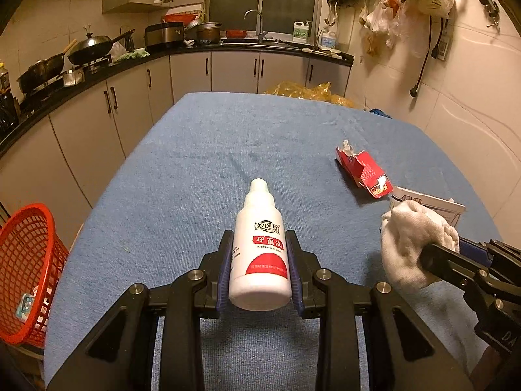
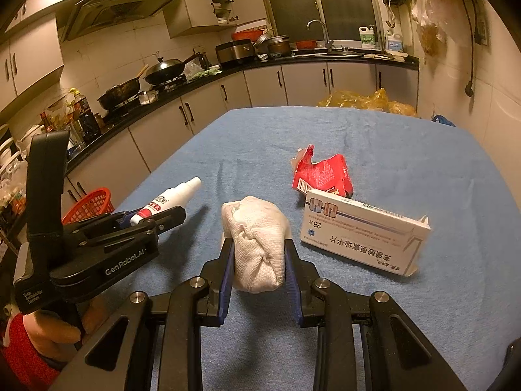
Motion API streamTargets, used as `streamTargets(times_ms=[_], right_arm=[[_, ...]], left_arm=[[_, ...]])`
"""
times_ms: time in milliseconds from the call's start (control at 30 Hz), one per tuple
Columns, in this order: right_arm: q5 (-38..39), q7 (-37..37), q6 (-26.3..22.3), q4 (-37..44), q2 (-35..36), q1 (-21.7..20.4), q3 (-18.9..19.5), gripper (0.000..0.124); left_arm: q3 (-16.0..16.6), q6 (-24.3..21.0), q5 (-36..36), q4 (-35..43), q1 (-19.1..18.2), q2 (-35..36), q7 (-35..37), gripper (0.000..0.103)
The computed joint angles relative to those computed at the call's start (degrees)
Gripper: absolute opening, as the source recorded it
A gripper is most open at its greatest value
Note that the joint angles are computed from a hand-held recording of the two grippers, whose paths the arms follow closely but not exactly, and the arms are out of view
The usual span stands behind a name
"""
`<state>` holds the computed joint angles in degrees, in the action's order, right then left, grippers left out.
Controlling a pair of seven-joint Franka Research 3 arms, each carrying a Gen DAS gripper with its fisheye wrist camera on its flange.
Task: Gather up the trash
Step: 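Lift the white spray bottle and white cloth off the table, then carry the spray bottle and cloth over the red basket with both tools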
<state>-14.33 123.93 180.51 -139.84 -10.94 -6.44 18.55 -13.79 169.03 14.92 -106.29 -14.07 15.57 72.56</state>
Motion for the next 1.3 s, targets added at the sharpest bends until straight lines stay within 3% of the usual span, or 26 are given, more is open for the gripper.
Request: streamTargets(times_ms=[267, 367, 633, 800, 900, 1300], right_arm=[[-1.54, 2.11, 0.26, -0.02, -0.51, -2.38, 1.97, 0.031], [-2.24, 2.56, 0.38, 0.13, -0.54, -3.36, 2.85, 0.031], [2.52, -2.05, -1.34, 1.36, 0.77, 4.35, -3.46, 0.031], [5.53, -4.74, -2.42, 2.16, 0.77, 8.40, -5.58, 0.031], [9.96, -8.25, -3.00, 3.23, 1.06, 12.95, -8.12, 0.031], [9.17, -9.69, -7.04, 13.37, 6.66, 19.21, -8.41, 0.031]], left_arm=[[2.91, 0.77, 5.50, -2.58, -2.43, -2.72, -5.97, 0.029], [2.17, 1.53, 5.94, -5.25, -1.72, -4.89, -6.56, 0.029], [1.57, 2.58, 5.96, -10.92, -0.08, -10.28, -6.64, 0.029], [1.58, 3.95, 3.21, -14.16, 1.45, -13.60, -5.38, 0.029], [1.82, 4.50, 0.24, -15.65, 2.28, -15.15, -3.36, 0.029], [5.09, 6.16, -5.72, -20.48, 5.23, -20.05, -0.45, 0.029]])
